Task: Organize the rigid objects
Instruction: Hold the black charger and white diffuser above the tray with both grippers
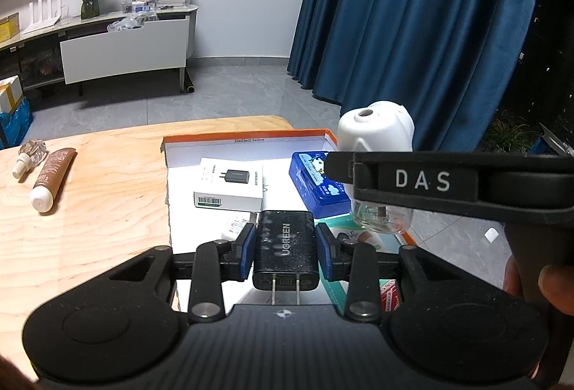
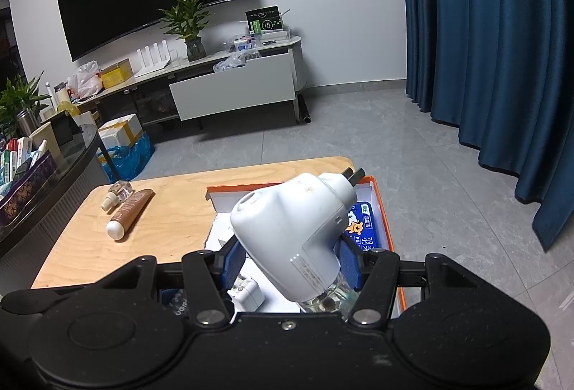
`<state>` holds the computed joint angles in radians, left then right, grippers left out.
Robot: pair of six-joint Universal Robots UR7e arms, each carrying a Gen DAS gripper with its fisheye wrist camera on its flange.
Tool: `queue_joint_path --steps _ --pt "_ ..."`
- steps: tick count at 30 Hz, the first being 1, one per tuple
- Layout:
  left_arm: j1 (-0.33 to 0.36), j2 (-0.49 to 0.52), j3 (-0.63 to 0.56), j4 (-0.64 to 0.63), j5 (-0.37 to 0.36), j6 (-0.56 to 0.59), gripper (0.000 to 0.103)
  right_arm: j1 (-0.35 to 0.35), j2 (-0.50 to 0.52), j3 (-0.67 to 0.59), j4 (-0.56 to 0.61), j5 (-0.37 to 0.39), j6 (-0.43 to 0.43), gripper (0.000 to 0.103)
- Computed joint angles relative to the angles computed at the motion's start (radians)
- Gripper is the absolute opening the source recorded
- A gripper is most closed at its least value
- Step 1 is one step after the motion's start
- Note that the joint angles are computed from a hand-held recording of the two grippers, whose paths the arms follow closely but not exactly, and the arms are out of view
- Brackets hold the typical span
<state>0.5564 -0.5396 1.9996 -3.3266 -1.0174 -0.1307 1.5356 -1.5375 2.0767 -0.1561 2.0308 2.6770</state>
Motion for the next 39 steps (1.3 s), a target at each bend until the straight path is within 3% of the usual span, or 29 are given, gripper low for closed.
queue_joint_path --steps 39 --pt "0.007 -0.001 -0.001 0.003 -0.009 0.000 0.036 -0.014 0.024 -0.014 0.006 -0.004 -0.012 0.067"
